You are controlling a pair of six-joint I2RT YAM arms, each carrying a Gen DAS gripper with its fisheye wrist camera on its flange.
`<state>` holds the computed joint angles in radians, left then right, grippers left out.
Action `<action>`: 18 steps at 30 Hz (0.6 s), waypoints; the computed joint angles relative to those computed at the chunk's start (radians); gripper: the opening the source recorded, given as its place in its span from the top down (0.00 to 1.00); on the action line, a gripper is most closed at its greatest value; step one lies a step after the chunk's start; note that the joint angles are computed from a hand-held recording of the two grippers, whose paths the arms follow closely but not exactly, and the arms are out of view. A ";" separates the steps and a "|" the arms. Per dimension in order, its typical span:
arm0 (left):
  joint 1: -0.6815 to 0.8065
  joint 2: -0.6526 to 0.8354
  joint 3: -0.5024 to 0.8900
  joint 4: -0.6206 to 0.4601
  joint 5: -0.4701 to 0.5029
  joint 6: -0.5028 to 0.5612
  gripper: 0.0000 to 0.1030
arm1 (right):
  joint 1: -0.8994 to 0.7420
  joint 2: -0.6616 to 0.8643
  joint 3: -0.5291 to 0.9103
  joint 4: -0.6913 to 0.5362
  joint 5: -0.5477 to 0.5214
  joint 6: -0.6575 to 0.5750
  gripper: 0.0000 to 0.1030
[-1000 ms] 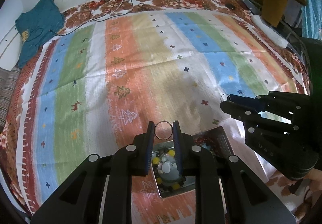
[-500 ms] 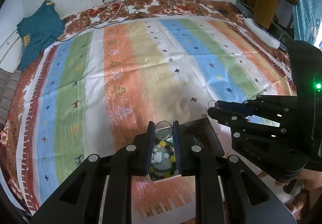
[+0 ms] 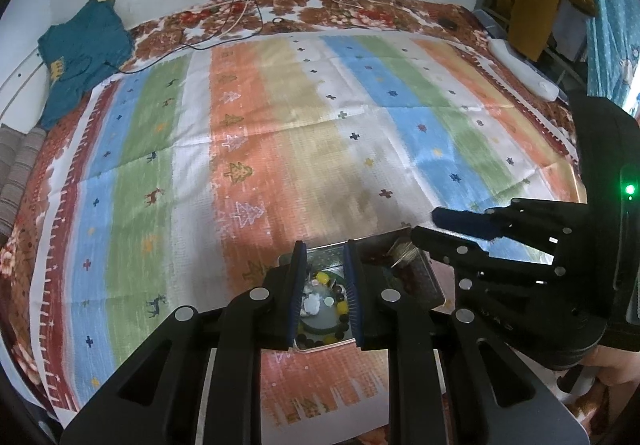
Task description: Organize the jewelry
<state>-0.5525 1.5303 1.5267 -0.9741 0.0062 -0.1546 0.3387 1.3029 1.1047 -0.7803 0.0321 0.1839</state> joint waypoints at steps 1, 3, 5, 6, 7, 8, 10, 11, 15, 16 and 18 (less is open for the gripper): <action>0.004 0.000 0.002 -0.001 0.008 -0.004 0.77 | -0.001 -0.003 -0.002 0.000 0.002 0.001 0.72; 0.006 -0.001 0.005 -0.003 0.008 -0.004 0.76 | -0.003 -0.009 -0.006 -0.001 0.005 0.002 0.72; 0.008 -0.007 0.003 -0.003 0.009 -0.005 0.75 | -0.001 -0.022 -0.015 -0.006 0.017 0.003 0.72; 0.009 -0.012 0.000 -0.002 0.010 -0.007 0.72 | 0.000 -0.028 -0.017 -0.009 0.020 0.004 0.71; 0.009 -0.023 -0.007 -0.003 0.007 -0.009 0.68 | 0.004 -0.040 -0.023 -0.015 0.028 0.006 0.66; 0.008 -0.033 -0.015 -0.003 0.005 -0.009 0.66 | 0.006 -0.050 -0.028 -0.018 0.034 0.008 0.61; 0.005 -0.057 -0.033 -0.002 0.005 -0.010 0.60 | 0.014 -0.078 -0.036 -0.028 0.041 0.017 0.59; 0.003 -0.068 -0.043 -0.001 0.006 -0.009 0.58 | 0.015 -0.093 -0.041 -0.032 0.043 0.018 0.56; 0.002 -0.110 -0.076 -0.005 0.015 -0.005 0.46 | 0.036 -0.134 -0.057 -0.047 0.061 0.022 0.46; 0.009 -0.119 -0.082 -0.010 0.027 -0.004 0.40 | 0.043 -0.143 -0.062 -0.052 0.065 0.021 0.43; 0.014 -0.132 -0.090 -0.012 0.023 -0.003 0.37 | 0.046 -0.153 -0.066 -0.055 0.066 0.022 0.42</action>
<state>-0.5384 1.3986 1.4369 -0.9861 0.0295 -0.1581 0.3844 1.1497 1.0383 -0.8353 0.0979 0.2059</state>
